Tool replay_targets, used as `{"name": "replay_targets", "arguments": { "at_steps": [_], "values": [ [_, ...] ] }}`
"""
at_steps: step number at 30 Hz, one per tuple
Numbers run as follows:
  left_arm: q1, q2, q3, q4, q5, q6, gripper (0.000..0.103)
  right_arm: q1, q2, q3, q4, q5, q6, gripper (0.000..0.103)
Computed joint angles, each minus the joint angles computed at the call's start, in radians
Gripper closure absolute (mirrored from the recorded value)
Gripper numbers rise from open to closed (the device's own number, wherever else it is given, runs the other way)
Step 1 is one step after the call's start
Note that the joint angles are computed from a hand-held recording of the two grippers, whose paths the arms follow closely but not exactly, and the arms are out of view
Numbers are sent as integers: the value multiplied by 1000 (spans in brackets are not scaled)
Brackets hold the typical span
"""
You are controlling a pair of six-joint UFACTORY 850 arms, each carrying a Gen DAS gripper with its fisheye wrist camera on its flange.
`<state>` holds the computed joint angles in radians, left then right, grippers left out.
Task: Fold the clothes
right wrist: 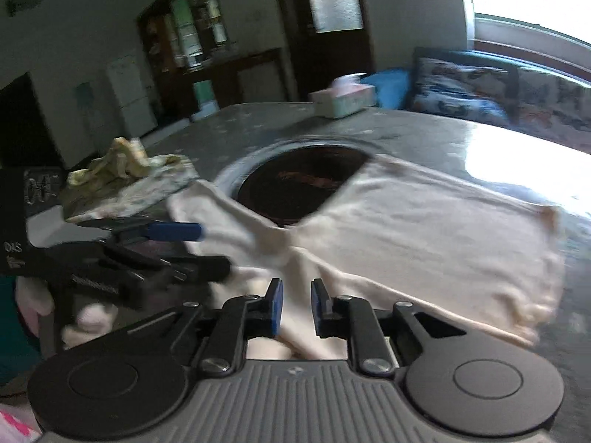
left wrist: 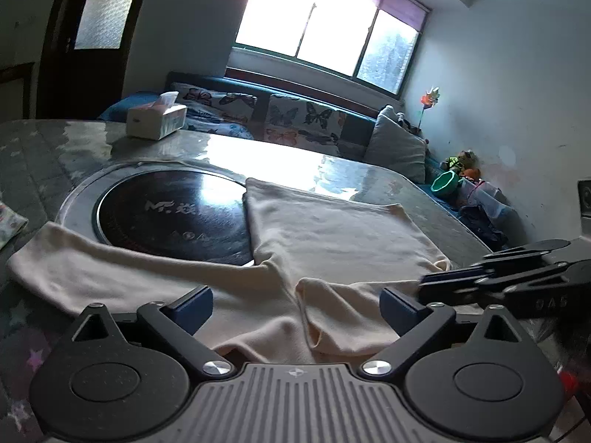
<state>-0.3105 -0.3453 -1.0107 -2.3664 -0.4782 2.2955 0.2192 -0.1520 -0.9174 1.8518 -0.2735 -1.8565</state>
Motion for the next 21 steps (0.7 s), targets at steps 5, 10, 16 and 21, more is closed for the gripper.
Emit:
{"name": "replay_targets", "arguments": {
  "at_steps": [5,10,16,21],
  "values": [
    [-8,-19,-23,-21,29,25,6,-68,42,47,-77,111,52,87],
    [-7,-29,-38,-77,80,66,6,-124,44,47,-156,115,7,87],
    [0,-41,-55,-113,140,89,6,-149,-27,-31,-533,52,168,71],
    [-1,-56,-70,-127,174,88,6,-160,-90,-105,-769,-7,296,72]
  ]
}}
